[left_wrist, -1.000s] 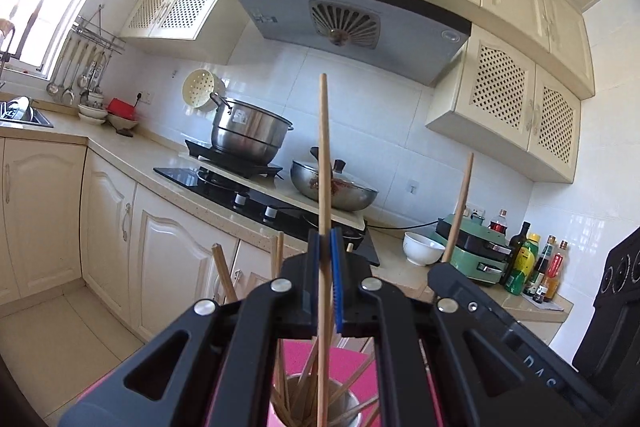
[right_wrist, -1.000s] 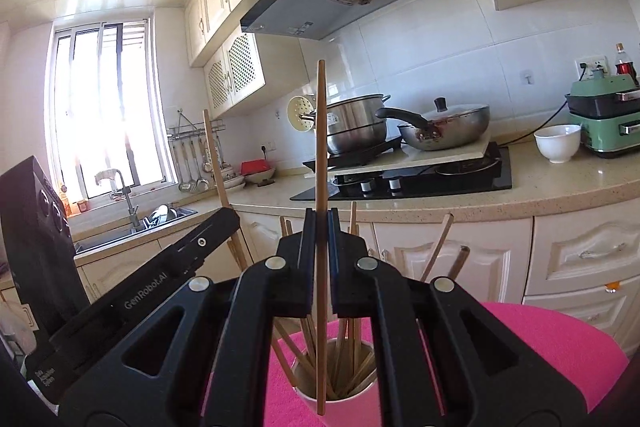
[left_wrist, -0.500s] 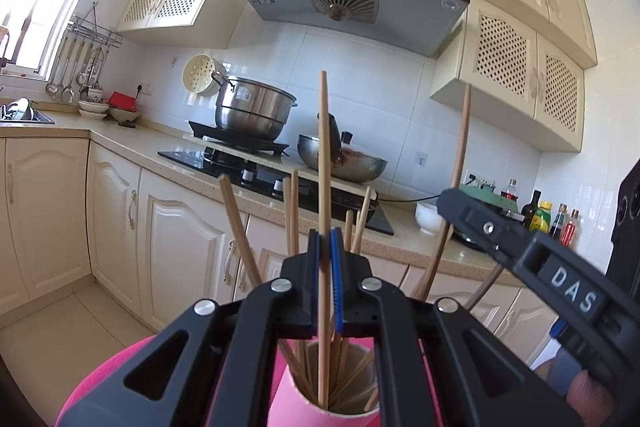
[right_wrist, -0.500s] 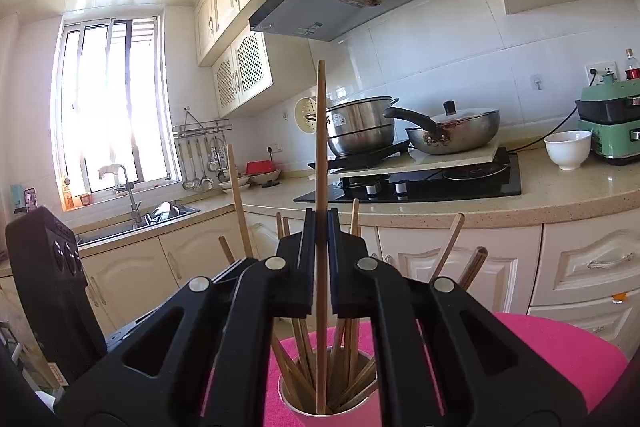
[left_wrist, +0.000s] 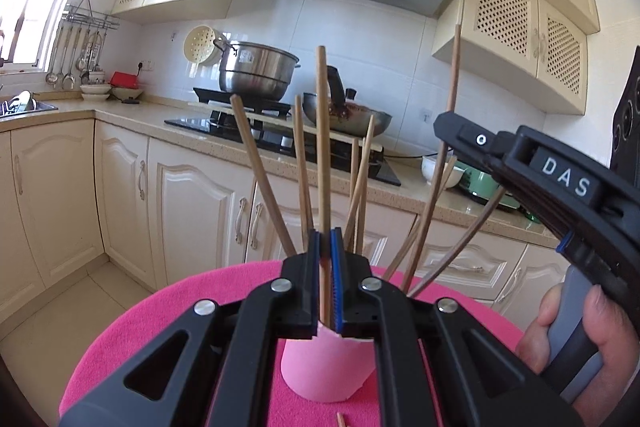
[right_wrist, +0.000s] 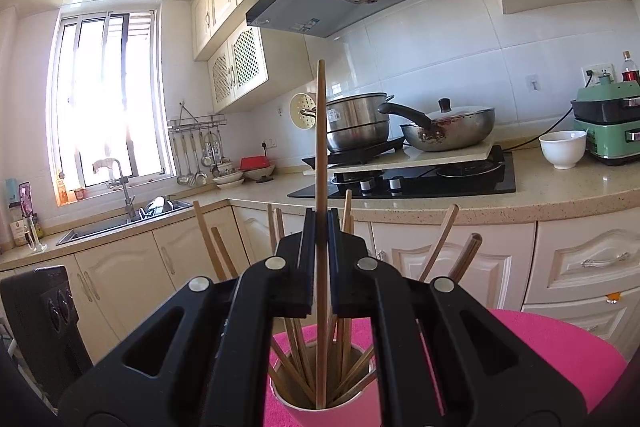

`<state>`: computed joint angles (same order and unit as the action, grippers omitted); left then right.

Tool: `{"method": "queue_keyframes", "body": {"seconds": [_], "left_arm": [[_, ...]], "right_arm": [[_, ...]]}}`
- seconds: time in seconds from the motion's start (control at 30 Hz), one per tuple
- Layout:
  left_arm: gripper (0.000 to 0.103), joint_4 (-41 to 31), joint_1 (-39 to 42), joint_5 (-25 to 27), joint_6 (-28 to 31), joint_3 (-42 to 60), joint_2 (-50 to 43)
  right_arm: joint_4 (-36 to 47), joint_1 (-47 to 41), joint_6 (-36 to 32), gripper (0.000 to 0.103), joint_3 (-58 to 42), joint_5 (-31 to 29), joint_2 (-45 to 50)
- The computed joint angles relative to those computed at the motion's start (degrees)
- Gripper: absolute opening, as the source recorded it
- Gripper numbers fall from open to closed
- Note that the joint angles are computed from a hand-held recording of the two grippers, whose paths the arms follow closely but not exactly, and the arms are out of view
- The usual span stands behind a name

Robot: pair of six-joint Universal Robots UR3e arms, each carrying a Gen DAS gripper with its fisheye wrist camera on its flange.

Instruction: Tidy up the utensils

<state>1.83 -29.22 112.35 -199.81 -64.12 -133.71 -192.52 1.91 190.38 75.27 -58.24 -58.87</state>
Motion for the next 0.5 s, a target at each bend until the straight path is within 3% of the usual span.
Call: {"method": "queue_keyframes", "body": {"seconds": [0.27, 0.33, 0.5], "left_arm": [[0.007, -3.93, 0.0, -0.3, -1.7, -2.24, 3.12], [0.025, -5.8, 0.01, 0.29, -1.89, -2.61, 4.4], [0.03, -8.66, -0.22, 1.72, -3.0, -5.49, 8.22]], "right_arm": [[4.51, 1.12, -4.56, 0.006, 4.95, -2.16, -4.27], [6.14, 1.52, -5.86, 0.006, 5.86, -3.0, -5.45], [10.44, 2.47, -7.92, 0.006, 8.2, -5.17, -8.3]]}}
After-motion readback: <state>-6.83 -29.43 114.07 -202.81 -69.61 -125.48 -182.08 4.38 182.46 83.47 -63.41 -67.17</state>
